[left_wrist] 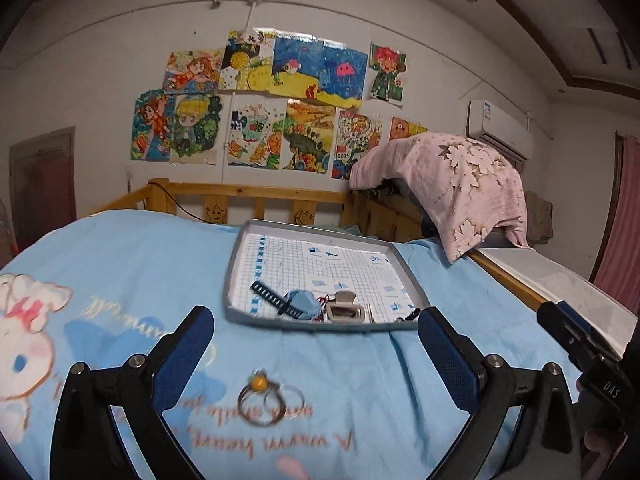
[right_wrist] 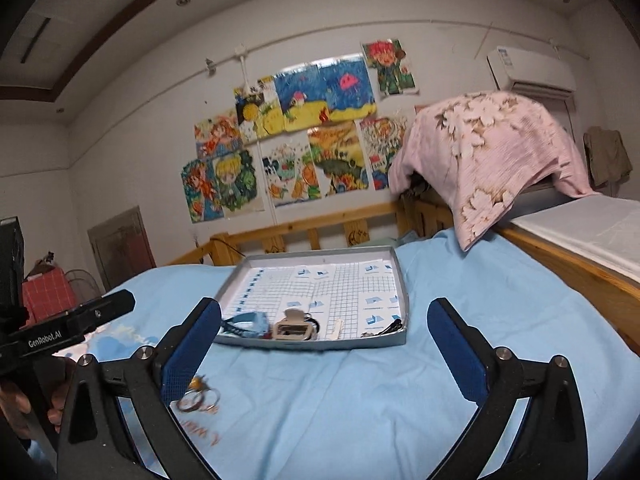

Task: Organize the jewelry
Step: 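Withdraw both tools from the tray back toward the bangle and hoop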

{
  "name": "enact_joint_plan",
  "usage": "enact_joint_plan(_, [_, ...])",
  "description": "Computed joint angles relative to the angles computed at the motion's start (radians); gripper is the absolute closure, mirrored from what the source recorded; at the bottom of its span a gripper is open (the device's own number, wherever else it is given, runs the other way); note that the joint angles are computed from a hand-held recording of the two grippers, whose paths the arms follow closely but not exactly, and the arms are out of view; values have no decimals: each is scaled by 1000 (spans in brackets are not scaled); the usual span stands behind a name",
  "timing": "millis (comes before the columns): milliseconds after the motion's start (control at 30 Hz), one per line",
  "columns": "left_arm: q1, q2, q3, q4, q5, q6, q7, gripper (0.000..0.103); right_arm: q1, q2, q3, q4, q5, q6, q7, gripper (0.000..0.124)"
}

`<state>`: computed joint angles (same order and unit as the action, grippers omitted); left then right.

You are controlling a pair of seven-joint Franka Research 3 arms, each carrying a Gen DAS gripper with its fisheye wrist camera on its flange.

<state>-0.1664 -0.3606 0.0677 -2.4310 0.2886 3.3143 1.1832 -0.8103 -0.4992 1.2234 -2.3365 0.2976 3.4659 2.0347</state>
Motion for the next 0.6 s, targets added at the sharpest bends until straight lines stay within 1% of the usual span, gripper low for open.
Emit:
enact_joint_plan(33, [36,-38,-29,-40,2,8,-4,0,35,-33,-23,-24,13,0,5,22])
enact_joint_plan(100, [80,-91,-63,-95,5,19,-11,0,112,-87,-72,-72,30,-3,10,22])
enact_joint_plan(133, [129,-129,-102,-135,8,30,-13,0,137,-106,-87,-88,35,-7,9,22])
enact_joint_plan(200, [172,-184,-135,-193,13,49,-14,0,186,-166,-112,-124,47,-28,14,22])
enact_joint_plan(267, [168,-240,-124,-248,27,50,-7,0,232,-226,-132,-160,56,-47,32,22])
enact_joint_plan(367, [137,-317,-85,-319,36,37,-1,0,291,-301,-157,-201,55,-87,77,22])
enact_joint_plan(400, [133,-339,-80,-337,35,32,-1,0,314,-326,-166,-217,53,-99,95,22])
enact_joint_plan(533, [133,-439,-62,-410,35,4,14,0,377,-411,-188,-260,27,-160,151,22])
enact_joint_plan(567, [131,-466,-53,-429,35,-4,20,0,383,-421,-190,-264,17,-172,163,22])
enact_joint_plan(600, [127,-489,-45,-445,34,-12,27,0,405,-433,-199,-277,8,-186,174,23])
